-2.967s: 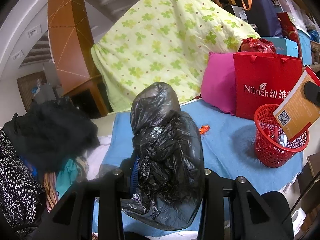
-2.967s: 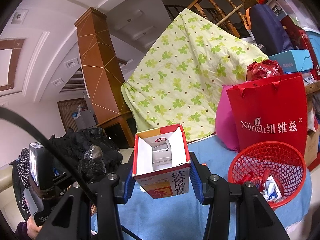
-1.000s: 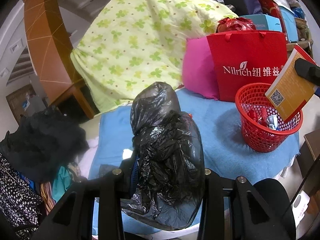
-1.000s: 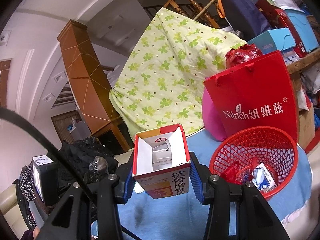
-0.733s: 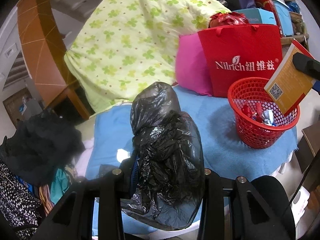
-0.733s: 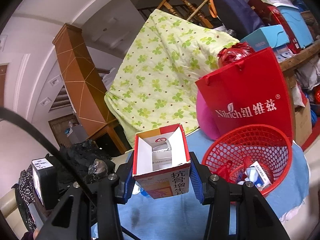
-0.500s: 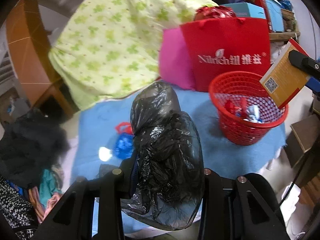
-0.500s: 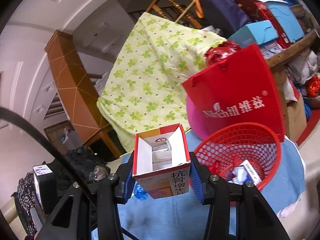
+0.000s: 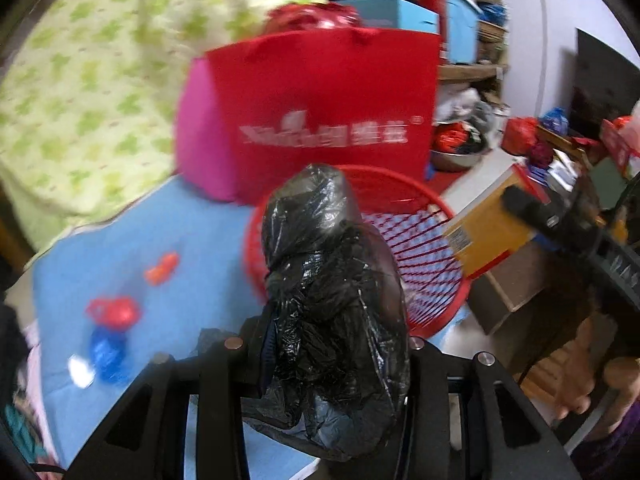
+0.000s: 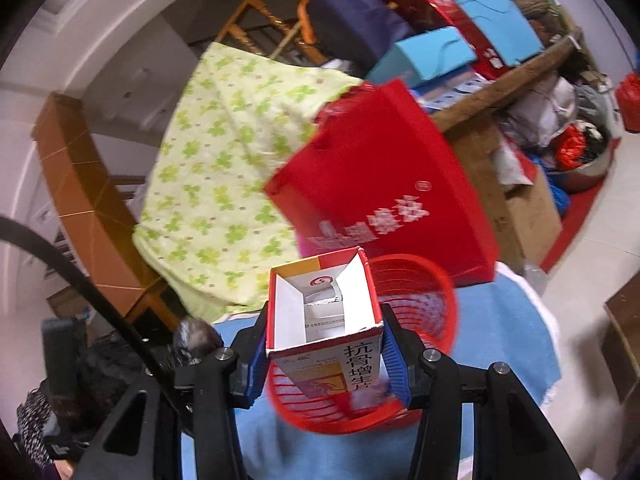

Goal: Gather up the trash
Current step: 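Open both tools over the red wastebasket to drop bag and box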

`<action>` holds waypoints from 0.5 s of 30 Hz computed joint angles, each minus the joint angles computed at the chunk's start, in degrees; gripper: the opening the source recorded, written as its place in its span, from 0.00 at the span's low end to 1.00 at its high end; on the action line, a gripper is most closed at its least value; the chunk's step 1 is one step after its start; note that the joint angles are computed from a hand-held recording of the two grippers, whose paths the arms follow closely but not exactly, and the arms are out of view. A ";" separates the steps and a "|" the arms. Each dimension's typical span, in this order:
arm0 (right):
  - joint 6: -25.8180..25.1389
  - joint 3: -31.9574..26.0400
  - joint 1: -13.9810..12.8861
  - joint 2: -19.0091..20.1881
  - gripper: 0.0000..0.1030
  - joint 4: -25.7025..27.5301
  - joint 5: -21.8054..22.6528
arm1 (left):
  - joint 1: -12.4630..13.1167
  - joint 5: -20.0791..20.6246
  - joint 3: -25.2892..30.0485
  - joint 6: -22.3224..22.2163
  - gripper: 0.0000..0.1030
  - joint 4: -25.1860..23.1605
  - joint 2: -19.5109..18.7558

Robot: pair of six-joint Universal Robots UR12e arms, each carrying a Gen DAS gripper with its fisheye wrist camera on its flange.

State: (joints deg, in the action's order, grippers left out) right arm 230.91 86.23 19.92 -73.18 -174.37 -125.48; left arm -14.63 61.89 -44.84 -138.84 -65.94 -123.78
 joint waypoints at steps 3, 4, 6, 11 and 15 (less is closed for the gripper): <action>2.67 0.85 -1.02 -0.78 0.52 2.97 0.29 | -1.24 0.23 2.70 0.81 0.44 -2.08 -1.79; 3.62 1.07 -1.36 -0.99 0.52 3.91 0.59 | -1.68 0.85 3.55 1.17 0.48 -2.54 -2.44; 5.26 1.39 -2.09 -1.23 0.54 5.20 1.67 | -2.29 2.38 3.98 1.12 0.52 -2.13 -3.08; 8.26 1.99 -3.41 -1.34 0.67 5.66 5.16 | -2.36 4.67 3.24 -0.23 0.65 -0.31 -3.18; 8.46 2.17 -3.14 -1.10 0.68 4.14 4.78 | -1.18 4.69 -0.88 -0.20 0.65 3.93 -0.84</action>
